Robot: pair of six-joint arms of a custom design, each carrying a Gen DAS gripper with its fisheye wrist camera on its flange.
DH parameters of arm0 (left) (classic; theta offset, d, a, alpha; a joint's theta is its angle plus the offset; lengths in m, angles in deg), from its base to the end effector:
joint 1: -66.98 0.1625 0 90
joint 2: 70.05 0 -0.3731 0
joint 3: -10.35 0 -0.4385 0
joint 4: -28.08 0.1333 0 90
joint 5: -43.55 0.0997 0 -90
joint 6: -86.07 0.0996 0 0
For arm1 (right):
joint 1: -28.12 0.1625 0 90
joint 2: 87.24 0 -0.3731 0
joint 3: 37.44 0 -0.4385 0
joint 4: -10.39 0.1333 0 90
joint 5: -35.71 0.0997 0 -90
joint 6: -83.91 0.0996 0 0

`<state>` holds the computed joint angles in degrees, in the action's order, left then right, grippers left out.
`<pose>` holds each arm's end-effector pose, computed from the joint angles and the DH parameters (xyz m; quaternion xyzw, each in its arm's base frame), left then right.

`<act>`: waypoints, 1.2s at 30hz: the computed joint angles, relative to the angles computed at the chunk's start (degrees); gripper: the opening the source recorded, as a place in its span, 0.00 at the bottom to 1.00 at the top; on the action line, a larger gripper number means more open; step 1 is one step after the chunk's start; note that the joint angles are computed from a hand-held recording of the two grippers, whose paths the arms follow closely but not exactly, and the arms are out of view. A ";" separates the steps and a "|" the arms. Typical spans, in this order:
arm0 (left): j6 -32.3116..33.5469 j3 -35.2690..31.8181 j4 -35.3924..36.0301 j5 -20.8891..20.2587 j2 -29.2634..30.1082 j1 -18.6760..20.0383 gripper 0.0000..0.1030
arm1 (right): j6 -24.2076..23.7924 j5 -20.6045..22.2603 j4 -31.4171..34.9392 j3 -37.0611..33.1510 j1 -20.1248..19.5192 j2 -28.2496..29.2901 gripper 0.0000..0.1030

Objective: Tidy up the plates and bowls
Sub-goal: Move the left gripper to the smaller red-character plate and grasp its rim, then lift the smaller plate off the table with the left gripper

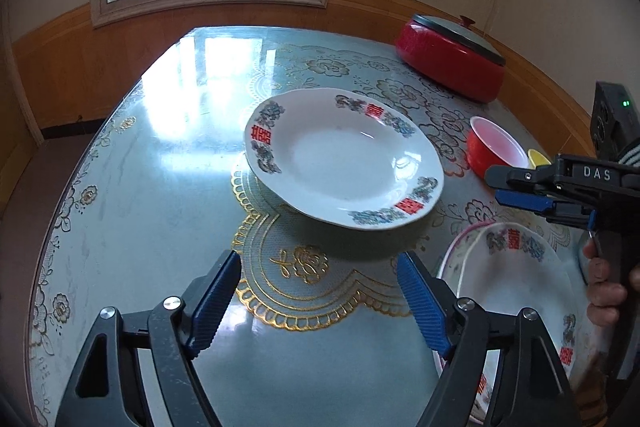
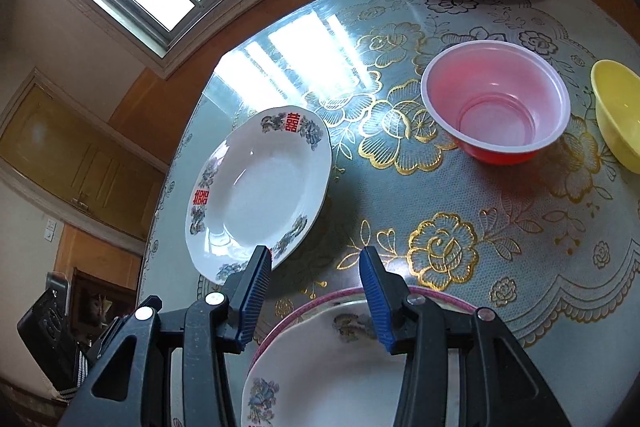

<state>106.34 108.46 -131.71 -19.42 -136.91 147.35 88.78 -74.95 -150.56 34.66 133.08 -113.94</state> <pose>0.0665 -0.6754 0.2708 0.1623 0.9067 -0.2990 0.2494 0.2940 -0.7199 -0.0232 0.0449 -0.9592 0.2444 0.1348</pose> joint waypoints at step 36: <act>3.90 -35.60 14.74 -2.43 23.79 4.65 0.34 | -12.35 -10.67 22.26 -43.60 0.46 27.09 0.31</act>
<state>110.25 72.86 -116.97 -21.84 -113.13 152.00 76.43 -85.61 -128.30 -8.93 133.54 -86.85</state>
